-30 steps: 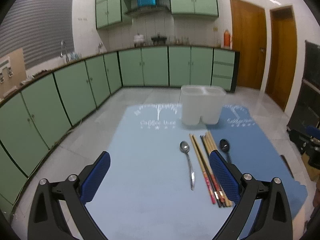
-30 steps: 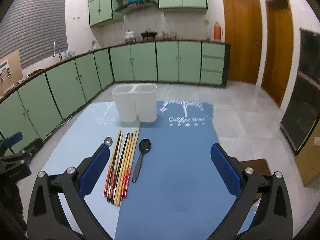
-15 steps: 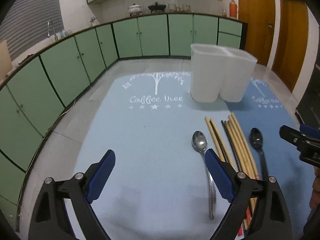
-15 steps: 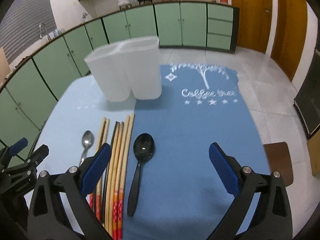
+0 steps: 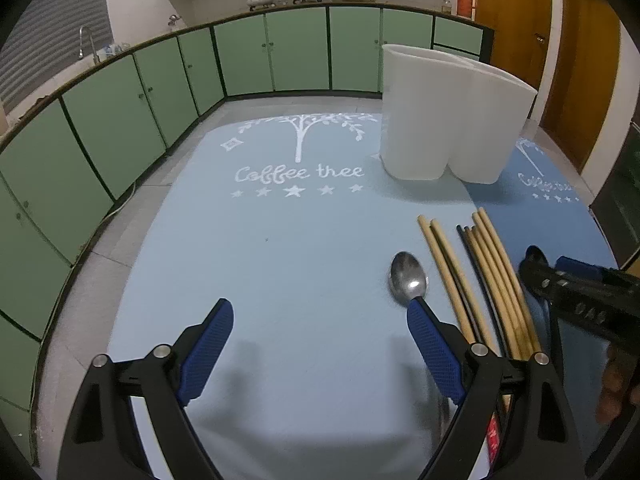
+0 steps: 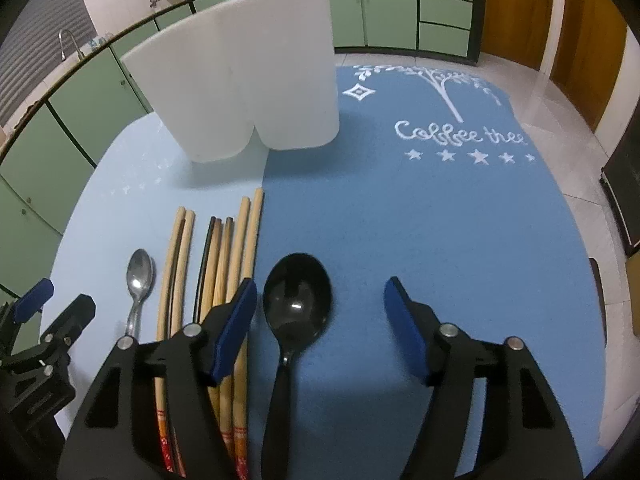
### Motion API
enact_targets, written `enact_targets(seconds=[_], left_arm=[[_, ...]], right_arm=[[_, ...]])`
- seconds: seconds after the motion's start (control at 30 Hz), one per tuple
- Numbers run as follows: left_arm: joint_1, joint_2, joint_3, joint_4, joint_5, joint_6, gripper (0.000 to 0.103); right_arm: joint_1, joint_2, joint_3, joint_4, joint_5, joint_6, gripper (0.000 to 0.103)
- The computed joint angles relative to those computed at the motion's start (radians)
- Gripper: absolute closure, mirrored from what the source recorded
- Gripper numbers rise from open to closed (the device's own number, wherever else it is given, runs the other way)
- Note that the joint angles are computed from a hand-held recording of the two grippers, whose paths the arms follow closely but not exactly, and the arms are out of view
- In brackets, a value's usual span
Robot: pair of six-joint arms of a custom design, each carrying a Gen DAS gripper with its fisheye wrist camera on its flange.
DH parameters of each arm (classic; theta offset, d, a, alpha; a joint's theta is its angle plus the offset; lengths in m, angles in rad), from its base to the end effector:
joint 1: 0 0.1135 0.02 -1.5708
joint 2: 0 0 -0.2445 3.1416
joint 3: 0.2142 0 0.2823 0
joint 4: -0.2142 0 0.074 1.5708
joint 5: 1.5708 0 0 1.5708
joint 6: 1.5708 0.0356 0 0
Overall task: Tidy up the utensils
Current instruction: 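Grasp the metal spoon with the left tool while the right tool grasps the black spoon, then lift both spoons and lower them into the white utensil holder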
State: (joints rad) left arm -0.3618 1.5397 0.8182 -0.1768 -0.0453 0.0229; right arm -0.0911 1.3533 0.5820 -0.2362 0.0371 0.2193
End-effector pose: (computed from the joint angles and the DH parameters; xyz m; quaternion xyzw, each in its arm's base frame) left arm 0.3068 -0.1144 0.1350 0.1731 0.9278 -0.0346 0.3287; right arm 0.2641 -0.0255 0.1103 0.1536 0.9481 0.0000 0.2785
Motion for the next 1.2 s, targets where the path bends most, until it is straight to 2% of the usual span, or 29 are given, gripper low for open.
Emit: enact_targets(seconds=[0.07, 0.1, 0.13, 0.17, 0.5, 0.67, 0.8, 0.93, 1.0, 1.07, 1.2], left_arm=[[-0.006, 0.019, 0.017, 0.002, 0.007, -0.001, 0.016], [-0.012, 0.034, 0.029, 0.002, 0.010, -0.004, 0.016], [-0.019, 0.050, 0.044, 0.001, 0.013, -0.007, 0.016], [-0.027, 0.062, 0.055, 0.001, 0.014, -0.010, 0.016], [-0.081, 0.215, 0.176, -0.009, -0.028, -0.039, 0.016], [-0.074, 0.280, 0.229, -0.036, -0.004, -0.059, 0.024], [-0.070, 0.287, 0.232, -0.030, 0.010, -0.063, 0.026], [-0.071, 0.278, 0.226, -0.030, 0.030, -0.056, 0.041], [-0.075, 0.266, 0.214, -0.024, 0.033, -0.055, 0.054], [-0.086, 0.251, 0.199, -0.017, 0.031, -0.056, 0.073], [-0.078, 0.223, 0.165, 0.006, 0.058, -0.058, 0.075]], right_arm=[[0.017, 0.010, 0.003, 0.010, 0.029, -0.009, 0.052], [0.017, 0.007, 0.000, 0.013, 0.031, -0.013, 0.063], [0.015, 0.006, 0.000, 0.013, 0.030, -0.019, 0.068], [0.008, 0.004, -0.001, 0.012, 0.018, -0.028, 0.070], [-0.029, -0.011, -0.017, 0.021, -0.025, -0.064, 0.070], [-0.026, -0.015, -0.024, 0.026, -0.020, -0.069, 0.070], [-0.025, -0.010, -0.019, 0.026, -0.018, -0.070, 0.069], [-0.024, -0.006, -0.015, 0.020, -0.018, -0.065, 0.069], [-0.024, -0.006, -0.016, 0.020, -0.021, -0.068, 0.069], [-0.032, -0.010, -0.017, 0.017, -0.038, -0.073, 0.070], [-0.061, -0.029, -0.025, 0.011, -0.085, -0.082, 0.070]])
